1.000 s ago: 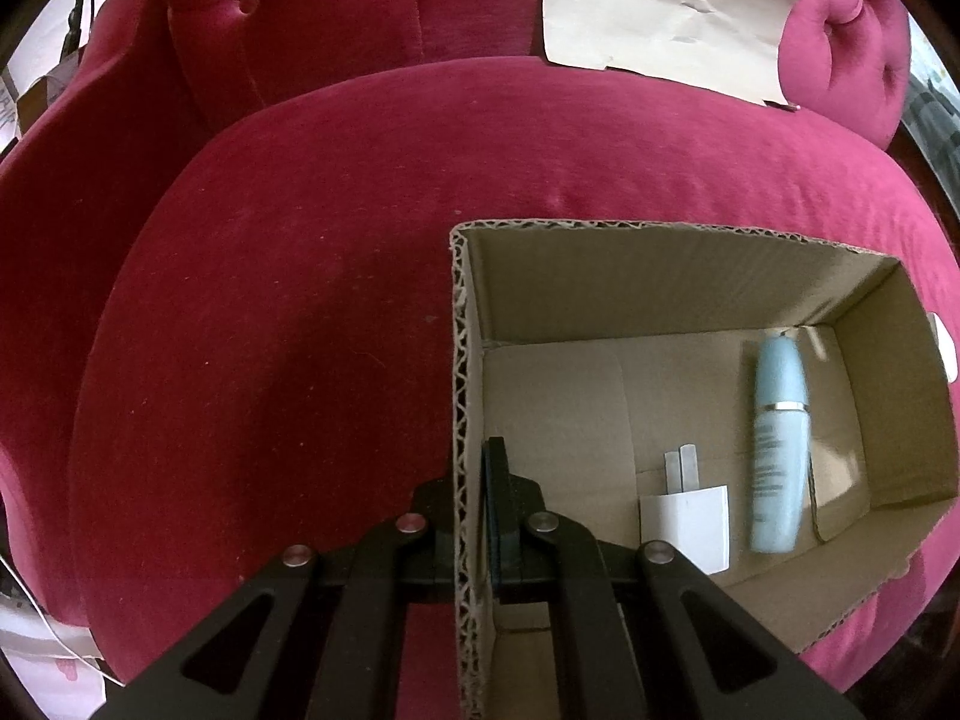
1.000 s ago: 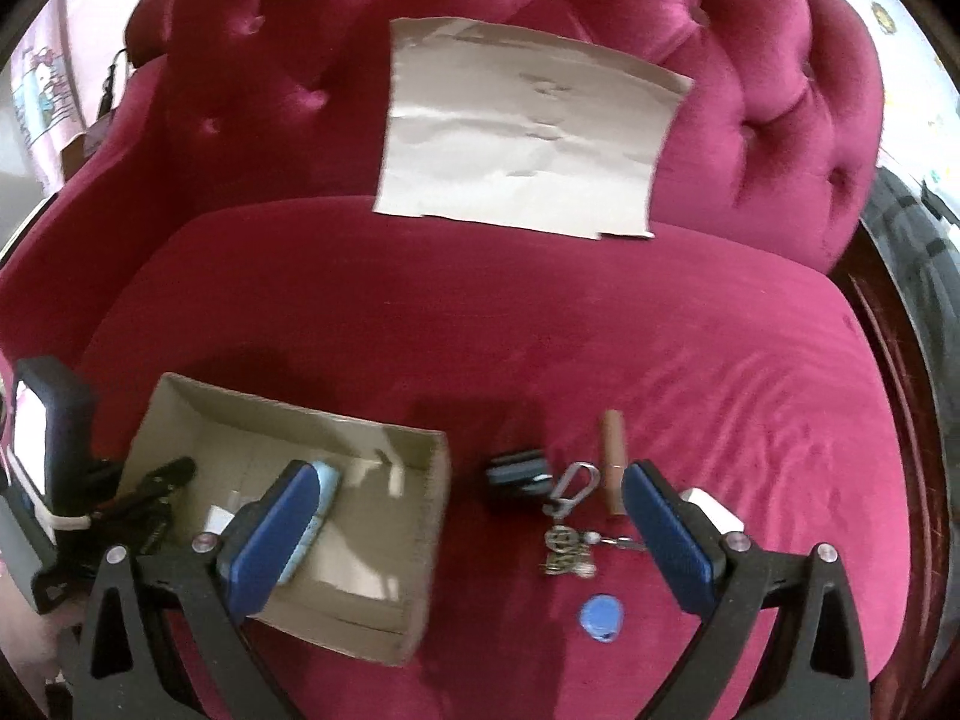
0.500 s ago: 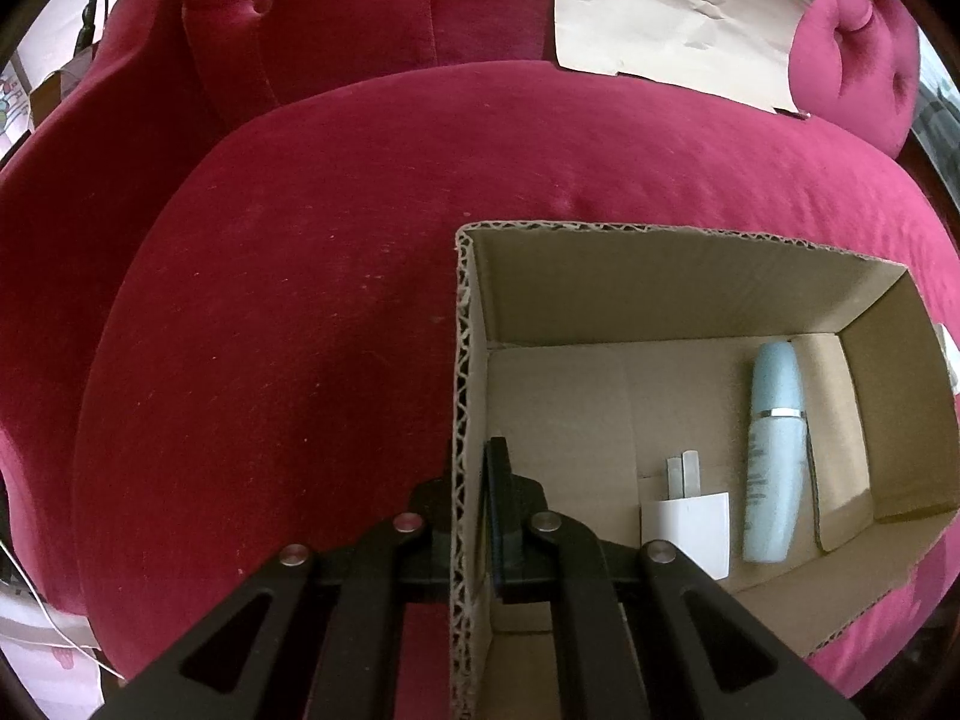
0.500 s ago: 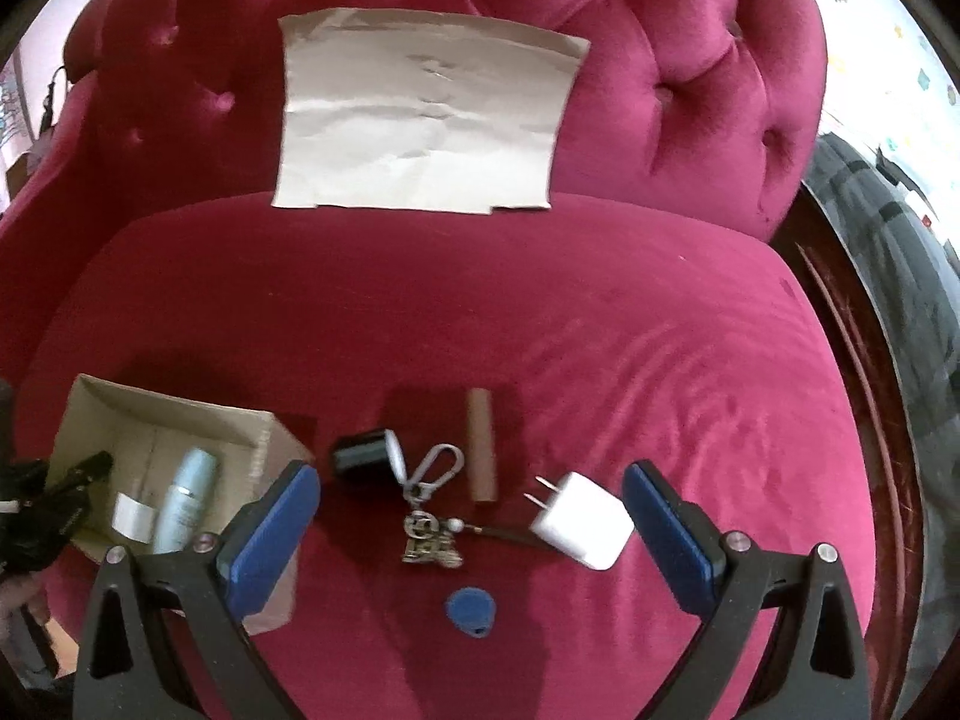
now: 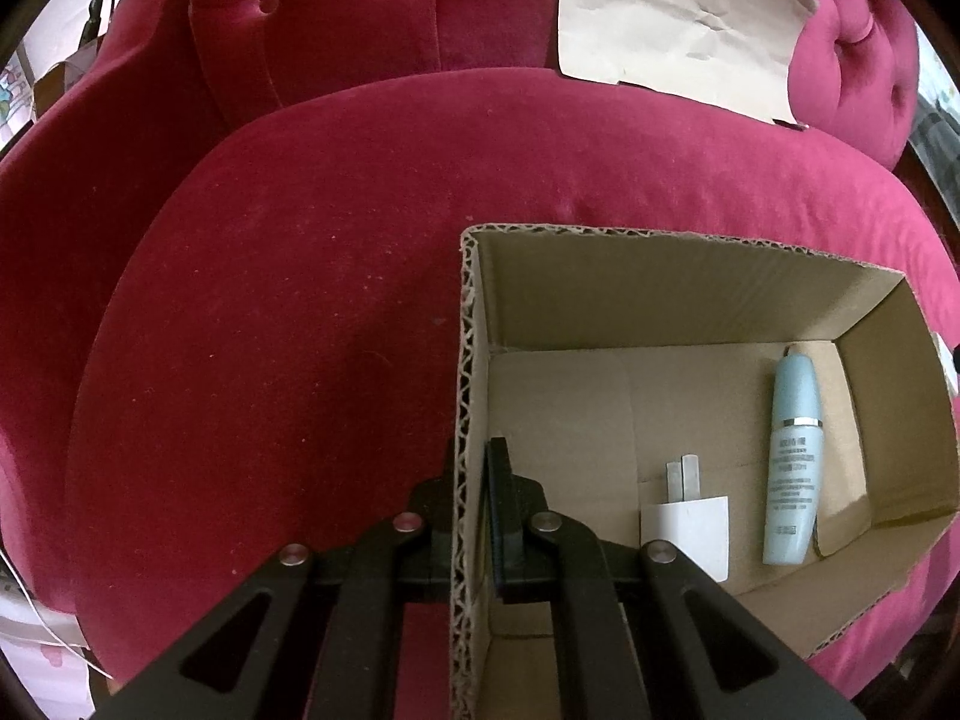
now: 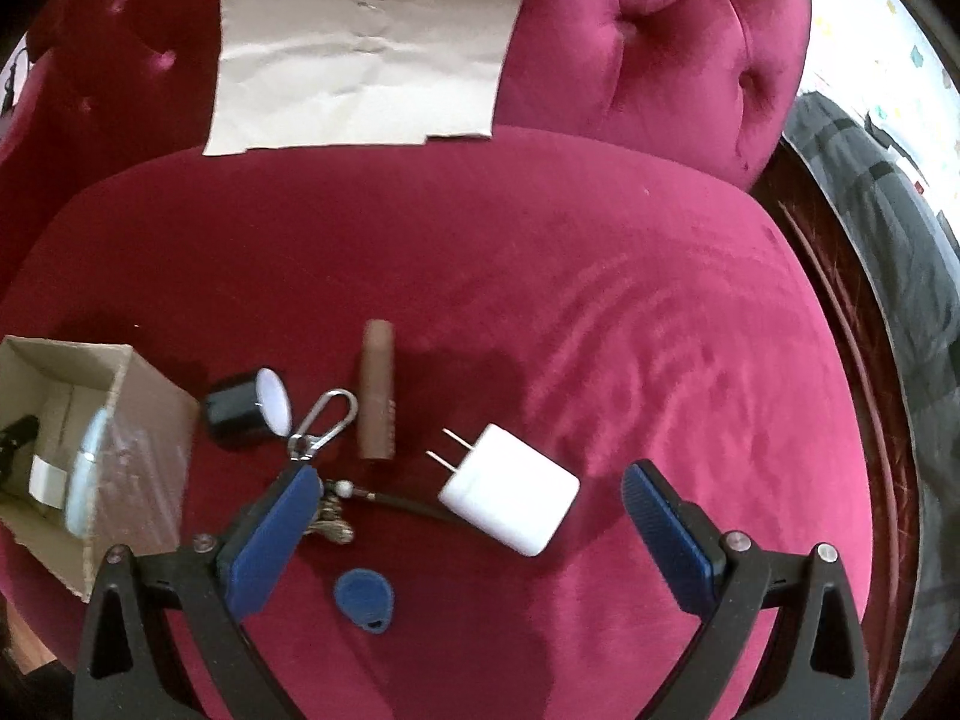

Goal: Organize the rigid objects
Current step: 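Return the right gripper toward the remaining items on the seat, then grasp the large white charger with the right gripper and lift it toward the box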

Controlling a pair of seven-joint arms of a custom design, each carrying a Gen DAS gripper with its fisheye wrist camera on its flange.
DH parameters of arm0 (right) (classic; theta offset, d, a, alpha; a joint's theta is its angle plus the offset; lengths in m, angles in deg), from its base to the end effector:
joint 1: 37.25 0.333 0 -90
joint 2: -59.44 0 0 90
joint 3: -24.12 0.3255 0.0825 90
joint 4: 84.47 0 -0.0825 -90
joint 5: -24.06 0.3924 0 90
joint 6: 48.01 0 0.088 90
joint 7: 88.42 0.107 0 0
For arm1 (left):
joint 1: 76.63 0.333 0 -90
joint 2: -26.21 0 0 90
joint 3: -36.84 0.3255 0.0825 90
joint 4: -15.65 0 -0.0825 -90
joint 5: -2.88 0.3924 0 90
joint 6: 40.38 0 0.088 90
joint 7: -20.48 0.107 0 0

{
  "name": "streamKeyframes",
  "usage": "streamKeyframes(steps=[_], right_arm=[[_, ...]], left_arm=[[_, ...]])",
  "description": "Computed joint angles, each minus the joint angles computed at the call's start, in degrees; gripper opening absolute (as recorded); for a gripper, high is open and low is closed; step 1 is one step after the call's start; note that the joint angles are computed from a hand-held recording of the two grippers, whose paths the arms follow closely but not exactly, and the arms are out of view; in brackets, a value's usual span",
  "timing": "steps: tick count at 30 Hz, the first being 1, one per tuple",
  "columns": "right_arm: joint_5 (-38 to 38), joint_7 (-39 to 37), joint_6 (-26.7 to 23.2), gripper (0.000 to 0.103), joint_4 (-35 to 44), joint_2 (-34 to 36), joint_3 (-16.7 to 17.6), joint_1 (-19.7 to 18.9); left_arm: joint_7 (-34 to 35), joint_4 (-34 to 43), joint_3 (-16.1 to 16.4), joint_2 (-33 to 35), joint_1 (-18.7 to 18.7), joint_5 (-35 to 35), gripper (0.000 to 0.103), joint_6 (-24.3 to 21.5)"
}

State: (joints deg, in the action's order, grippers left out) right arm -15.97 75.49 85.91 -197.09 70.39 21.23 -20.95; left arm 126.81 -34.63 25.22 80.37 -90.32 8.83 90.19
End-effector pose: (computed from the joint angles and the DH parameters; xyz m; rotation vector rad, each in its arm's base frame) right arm 0.6084 0.1357 0.4026 -1.3354 2.5425 -0.8186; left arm 0.7891 -0.2834 0.3887 -1.2483 2.5285 -0.5588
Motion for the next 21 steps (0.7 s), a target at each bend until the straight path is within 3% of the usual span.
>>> streamKeyframes(steps=[21], right_arm=[[1.8,-0.4,6.2,0.102,-3.9,1.2,-2.3,-1.9]], left_arm=[[-0.2,-0.3,-0.2,-0.3,0.2,-0.2,0.006,0.3]])
